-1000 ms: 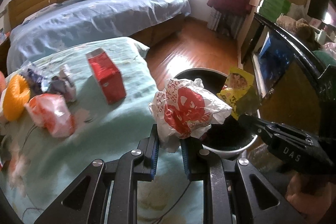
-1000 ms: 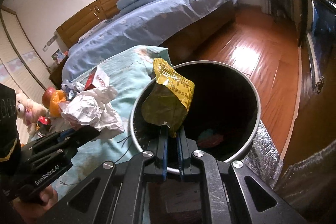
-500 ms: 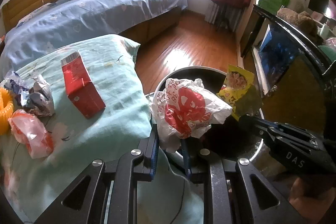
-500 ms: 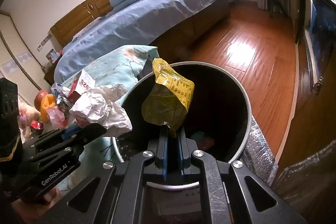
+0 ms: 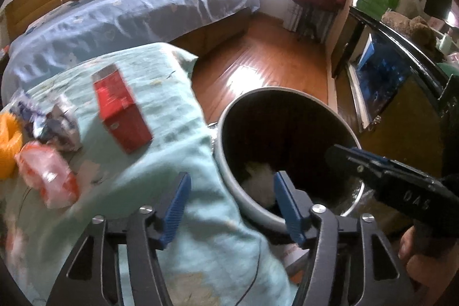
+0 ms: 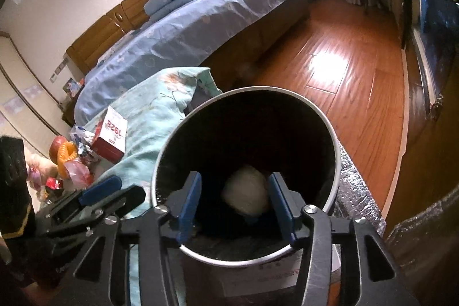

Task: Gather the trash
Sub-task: 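Open both tools to drop the wrapper and tissue into the bin, then move both tools back over the table toward the remaining items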

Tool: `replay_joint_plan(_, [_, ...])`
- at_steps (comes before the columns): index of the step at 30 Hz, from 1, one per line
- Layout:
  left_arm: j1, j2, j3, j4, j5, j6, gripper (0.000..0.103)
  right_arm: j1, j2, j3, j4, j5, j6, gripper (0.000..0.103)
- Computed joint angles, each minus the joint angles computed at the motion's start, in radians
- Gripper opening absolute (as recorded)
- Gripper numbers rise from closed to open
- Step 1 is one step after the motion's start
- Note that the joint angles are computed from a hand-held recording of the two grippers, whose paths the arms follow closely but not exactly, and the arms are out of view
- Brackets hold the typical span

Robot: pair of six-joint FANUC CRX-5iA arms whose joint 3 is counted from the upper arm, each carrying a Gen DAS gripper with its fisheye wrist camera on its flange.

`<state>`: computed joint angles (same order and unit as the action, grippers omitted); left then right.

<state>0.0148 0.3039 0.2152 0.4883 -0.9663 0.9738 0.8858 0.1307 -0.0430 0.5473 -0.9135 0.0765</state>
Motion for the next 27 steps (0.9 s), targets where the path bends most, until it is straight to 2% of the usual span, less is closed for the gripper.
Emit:
replay_joint_plan(9, [0.088, -0.137, -0.173, 0.064, 0.044, -0.052, 0.068, 0.042, 0.008, 0.005, 0.07, 0.02, -0.047, 0.08])
replay_joint_plan(15, [0.153, -0.229, -0.278, 0.095, 0.061, -0.084, 0.069, 0.077, 0.042, 0.044, 0.102, 0.04, -0.045, 0.086])
replay_joint_plan(27, [0.265, -0.32, -0.362, 0.106, 0.045, -0.091, 0.069, 0.107, 0.137, 0.155, 0.06, 0.062, 0.052, 0.086])
